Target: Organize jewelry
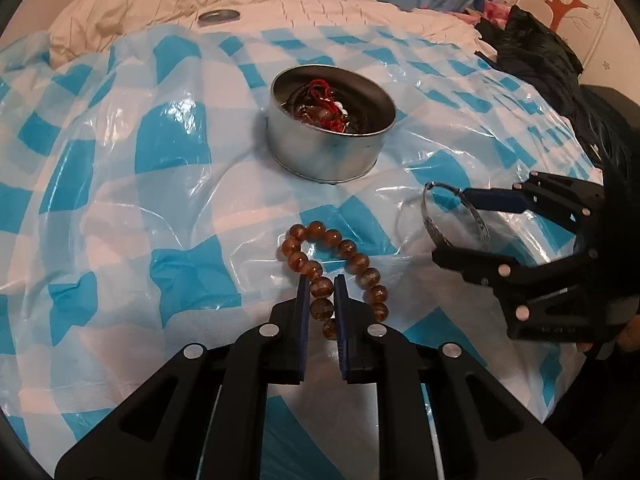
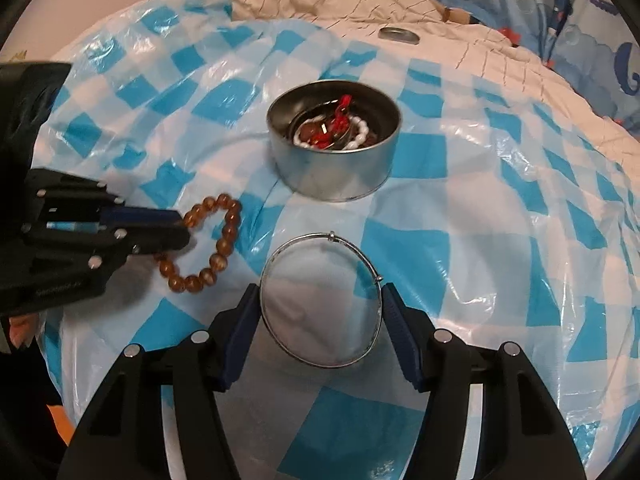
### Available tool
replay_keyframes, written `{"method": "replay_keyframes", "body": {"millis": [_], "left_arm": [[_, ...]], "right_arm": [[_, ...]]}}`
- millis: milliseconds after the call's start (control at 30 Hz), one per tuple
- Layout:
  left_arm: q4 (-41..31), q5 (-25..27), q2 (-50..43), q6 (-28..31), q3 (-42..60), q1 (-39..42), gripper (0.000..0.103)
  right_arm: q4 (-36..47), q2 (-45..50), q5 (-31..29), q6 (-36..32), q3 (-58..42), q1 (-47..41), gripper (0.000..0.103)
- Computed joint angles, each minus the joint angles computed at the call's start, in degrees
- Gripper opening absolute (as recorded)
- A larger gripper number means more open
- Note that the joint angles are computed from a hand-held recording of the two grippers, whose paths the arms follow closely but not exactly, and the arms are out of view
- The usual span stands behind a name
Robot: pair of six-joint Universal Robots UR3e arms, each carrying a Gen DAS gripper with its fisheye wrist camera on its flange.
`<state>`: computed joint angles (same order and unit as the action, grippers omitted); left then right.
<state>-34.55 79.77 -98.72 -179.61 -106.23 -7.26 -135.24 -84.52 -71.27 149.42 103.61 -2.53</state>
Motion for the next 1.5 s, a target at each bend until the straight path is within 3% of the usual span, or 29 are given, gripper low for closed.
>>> {"method": "replay_keyframes", "body": {"millis": [367,667,900,1500], "left_arm": [[-0.11,5.65,-2.85,-0.15,1.76,-2.55,0.013],[0.54,7.74,-3.23,-0.45,1.73,-3.21,0.037],[0.59,7.99,-3.28,-0.28,1.68,-3.22,0.039],[0.69,7.96,-3.58,-0.23,1.78,-3.37,0.046]], "right_arm": [[-1.43,1.39,-1.32,0.47,-0.34,1.10,0.060],[-2.93,2.24,-3.09,0.27,0.39,2.41,0.060],[-3.99,2.45,-4.11,0.25,0.90,2.81,0.066],[-5.82,3.37,-6.28,0.52,1.16,3.95,0.072]]}}
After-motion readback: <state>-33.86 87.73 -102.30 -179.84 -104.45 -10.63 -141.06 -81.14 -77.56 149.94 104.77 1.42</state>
